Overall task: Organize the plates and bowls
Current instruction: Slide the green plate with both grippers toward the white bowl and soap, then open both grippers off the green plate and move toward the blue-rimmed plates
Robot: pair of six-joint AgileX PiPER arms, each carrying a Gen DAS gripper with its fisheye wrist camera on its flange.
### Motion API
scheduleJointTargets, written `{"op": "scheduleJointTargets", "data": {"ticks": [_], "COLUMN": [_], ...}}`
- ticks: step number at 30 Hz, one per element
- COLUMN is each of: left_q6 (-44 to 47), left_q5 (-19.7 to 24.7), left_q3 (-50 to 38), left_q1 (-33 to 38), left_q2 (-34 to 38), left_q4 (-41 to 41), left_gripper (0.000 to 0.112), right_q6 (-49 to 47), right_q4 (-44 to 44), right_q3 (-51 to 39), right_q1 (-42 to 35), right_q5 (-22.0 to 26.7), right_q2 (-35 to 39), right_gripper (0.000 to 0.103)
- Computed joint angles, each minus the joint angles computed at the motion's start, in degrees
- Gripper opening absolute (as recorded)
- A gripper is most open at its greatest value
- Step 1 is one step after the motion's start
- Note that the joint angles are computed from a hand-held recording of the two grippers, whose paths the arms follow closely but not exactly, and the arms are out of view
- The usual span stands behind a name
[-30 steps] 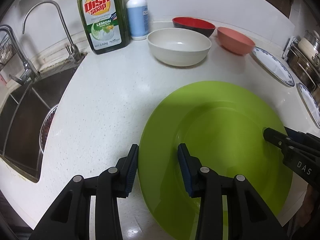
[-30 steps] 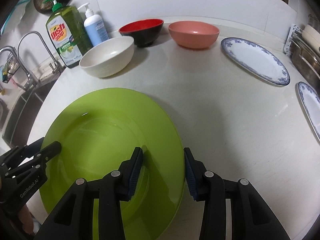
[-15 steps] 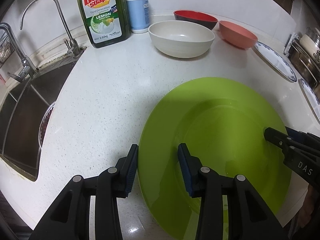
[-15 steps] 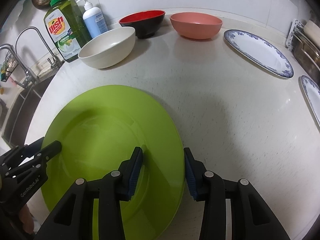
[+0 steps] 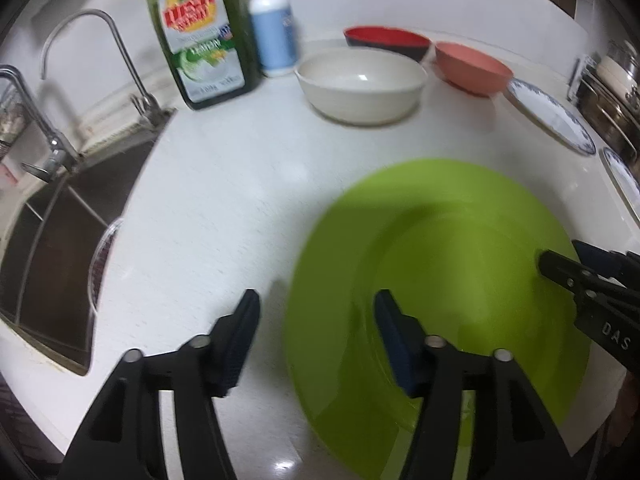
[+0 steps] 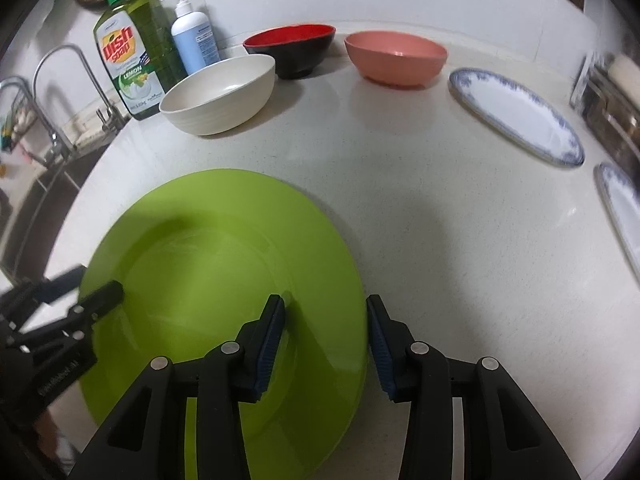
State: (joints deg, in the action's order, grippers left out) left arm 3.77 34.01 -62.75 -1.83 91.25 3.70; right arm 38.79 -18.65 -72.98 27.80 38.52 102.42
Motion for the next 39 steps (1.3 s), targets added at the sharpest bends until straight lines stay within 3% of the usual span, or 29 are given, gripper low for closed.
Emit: {"op": "scheduleJointTargets", "data": {"ticks": [4, 8, 14, 29, 34, 39], "left_q6": [0.39, 2.74, 4.0, 9.27, 10.95, 10.64], "left_q5": [0.19, 2.4, 3.61, 11.0, 16.75, 22.1], "left_q3": [-1.17, -4.78, -9.94, -29.76, -42.65, -55.98], "left_q1": [-0.48, -1.32, -5.9, -21.65, -26.25, -30.21], "left_q2": [-1.47, -1.43, -0.96, 8.05, 15.47, 22.94], "left_q4": [-0.38, -3.67, -4.77, -8.05, -9.52, -9.52], "left_gripper": [0.076, 0.088, 0.094, 0.1, 0.1, 0.1], "right_q6": [2.13, 3.41, 8.29, 20.49, 21.46, 18.39], "right_q4": [-1.88, -2.49, -5.69, -17.81, -20.81, -19.66], "right_q3": [0.56, 1.19, 3.23, 9.33, 9.95, 8.73], "right_q1": [0.26, -0.18, -1.91, -11.79, -17.02, -23.97], "right_q5": [-0.35, -0.27, 0.99, 9.27, 11.86, 11.51], "right_q2": [-2.26, -4.82, -9.93, -23.53, -26.4, -27.35], "right_gripper": [0.061, 0.065, 0.074, 0.079, 0.079, 0.079]}}
